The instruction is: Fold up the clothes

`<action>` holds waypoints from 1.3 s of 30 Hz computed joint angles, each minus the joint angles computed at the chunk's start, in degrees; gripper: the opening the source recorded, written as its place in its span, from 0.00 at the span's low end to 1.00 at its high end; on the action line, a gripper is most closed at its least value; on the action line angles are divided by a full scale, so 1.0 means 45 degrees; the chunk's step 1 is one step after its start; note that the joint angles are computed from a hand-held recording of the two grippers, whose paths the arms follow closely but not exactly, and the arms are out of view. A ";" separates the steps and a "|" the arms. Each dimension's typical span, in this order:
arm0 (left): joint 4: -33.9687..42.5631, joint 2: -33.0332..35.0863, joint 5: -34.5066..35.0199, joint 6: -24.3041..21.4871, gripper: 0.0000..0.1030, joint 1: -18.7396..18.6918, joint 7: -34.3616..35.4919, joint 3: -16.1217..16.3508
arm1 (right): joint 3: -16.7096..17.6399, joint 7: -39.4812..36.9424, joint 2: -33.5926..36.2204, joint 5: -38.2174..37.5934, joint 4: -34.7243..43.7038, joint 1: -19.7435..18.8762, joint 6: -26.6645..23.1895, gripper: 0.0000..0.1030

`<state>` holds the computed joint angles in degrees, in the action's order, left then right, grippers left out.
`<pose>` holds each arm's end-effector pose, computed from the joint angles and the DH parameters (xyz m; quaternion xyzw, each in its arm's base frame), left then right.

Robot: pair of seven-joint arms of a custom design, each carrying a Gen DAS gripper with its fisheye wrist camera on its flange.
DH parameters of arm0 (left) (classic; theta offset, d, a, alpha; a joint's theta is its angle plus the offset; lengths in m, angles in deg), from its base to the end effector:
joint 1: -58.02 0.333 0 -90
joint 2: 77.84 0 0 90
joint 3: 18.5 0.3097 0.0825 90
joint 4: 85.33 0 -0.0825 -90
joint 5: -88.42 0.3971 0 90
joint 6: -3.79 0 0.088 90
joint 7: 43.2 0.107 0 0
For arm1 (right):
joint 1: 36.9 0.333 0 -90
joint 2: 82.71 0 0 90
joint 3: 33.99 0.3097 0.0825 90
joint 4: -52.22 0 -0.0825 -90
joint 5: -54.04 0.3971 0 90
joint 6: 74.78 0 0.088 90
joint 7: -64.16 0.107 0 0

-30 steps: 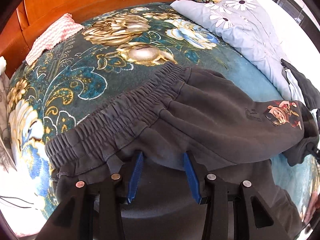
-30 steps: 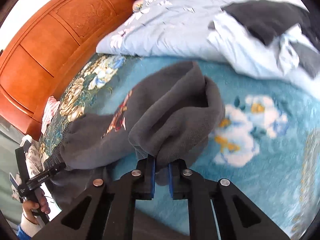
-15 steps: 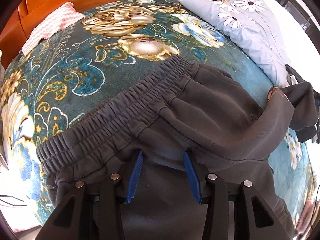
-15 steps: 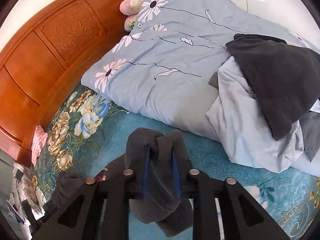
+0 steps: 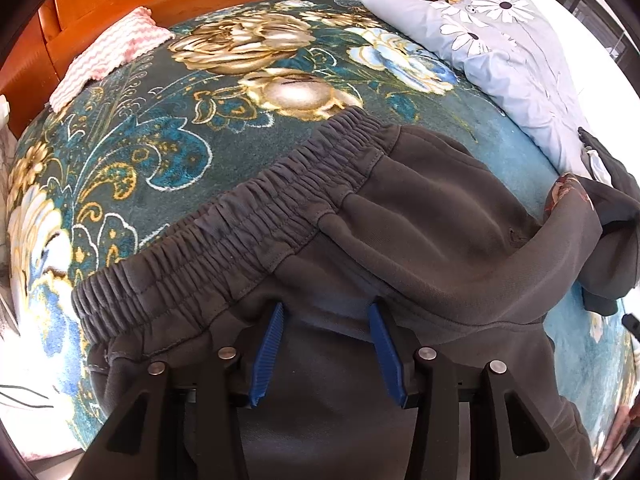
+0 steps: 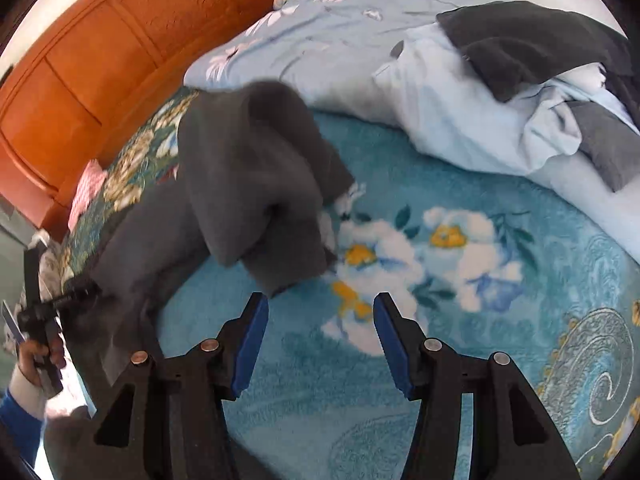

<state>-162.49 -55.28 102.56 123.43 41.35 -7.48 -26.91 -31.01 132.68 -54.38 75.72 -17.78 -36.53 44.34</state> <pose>0.6642 -0.2762 0.5342 -0.8298 0.5227 -0.1651 0.1052 0.7434 0.0528 0.5261 -0.7766 0.5741 -0.0324 0.2575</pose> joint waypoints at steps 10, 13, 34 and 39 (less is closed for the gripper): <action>-0.0137 -0.0163 -0.0157 -0.0211 0.51 -0.0043 -0.0365 -0.0027 | 0.0094 0.2110 0.1996 -0.0861 0.2452 0.0798 -0.0015 0.37; -0.0229 -0.0255 -0.0175 -0.0297 0.52 -0.0071 -0.0491 -0.0077 | 0.0361 0.2219 0.1702 -0.0342 0.2219 0.0539 0.0092 0.10; -0.1441 -0.1768 -0.0689 -0.0084 0.52 0.0026 -0.1369 -0.0468 | -0.0613 0.3560 -0.0297 0.4791 0.3173 -0.3995 -0.0532 0.04; -0.0568 -0.1357 -0.0418 -0.0245 0.52 0.0090 -0.1041 -0.0356 | -0.1163 0.4977 -0.0310 0.2115 0.1969 -0.3786 -0.1456 0.04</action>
